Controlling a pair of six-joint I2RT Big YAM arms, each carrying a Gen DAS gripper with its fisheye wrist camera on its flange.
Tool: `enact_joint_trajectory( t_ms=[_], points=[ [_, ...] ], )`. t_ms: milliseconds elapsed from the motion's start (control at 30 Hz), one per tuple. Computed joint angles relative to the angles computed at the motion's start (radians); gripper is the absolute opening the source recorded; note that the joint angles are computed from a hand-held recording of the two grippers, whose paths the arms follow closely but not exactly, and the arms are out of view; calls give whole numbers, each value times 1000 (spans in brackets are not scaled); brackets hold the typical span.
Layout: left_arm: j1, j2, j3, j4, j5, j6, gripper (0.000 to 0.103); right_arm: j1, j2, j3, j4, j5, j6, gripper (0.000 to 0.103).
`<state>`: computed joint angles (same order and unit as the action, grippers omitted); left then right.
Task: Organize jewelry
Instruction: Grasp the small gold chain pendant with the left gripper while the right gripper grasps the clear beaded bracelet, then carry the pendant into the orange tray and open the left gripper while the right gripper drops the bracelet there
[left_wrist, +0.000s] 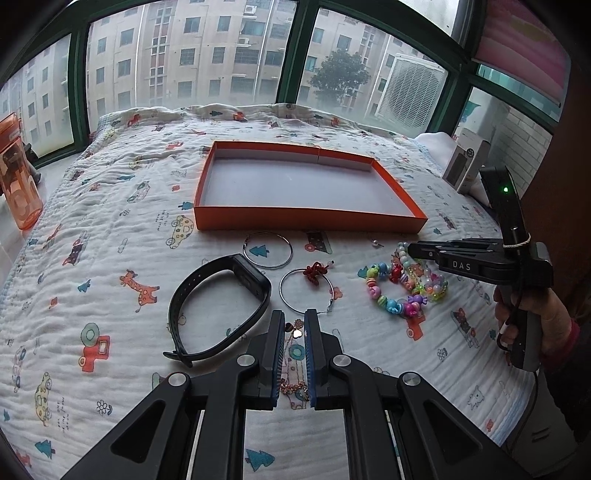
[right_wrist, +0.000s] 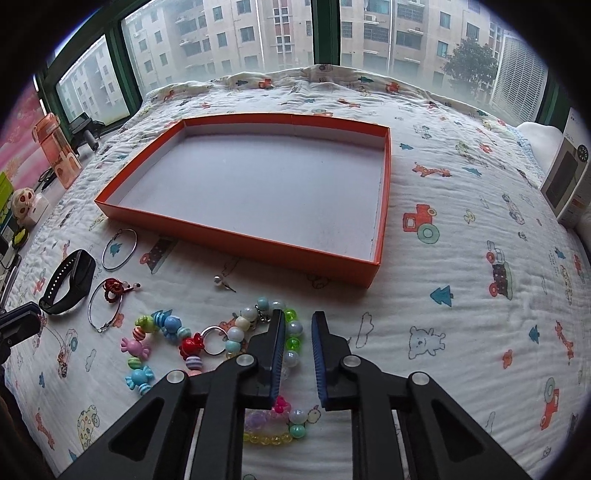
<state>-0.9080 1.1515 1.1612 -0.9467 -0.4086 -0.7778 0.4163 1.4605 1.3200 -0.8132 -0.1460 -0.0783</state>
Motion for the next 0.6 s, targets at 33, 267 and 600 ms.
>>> enact_joint_trajectory(
  t_ms=[33, 267, 600],
  points=[
    [1, -2, 0, 0, -3, 0, 11, 0, 0, 0, 1, -5, 0, 12],
    [-2, -22, 23, -20, -46, 5, 11, 2, -57, -14, 27, -40, 27, 12],
    [-27, -62, 105, -57, -139, 31, 11, -4, -144, 9, 30, -117, 56, 12]
  ],
)
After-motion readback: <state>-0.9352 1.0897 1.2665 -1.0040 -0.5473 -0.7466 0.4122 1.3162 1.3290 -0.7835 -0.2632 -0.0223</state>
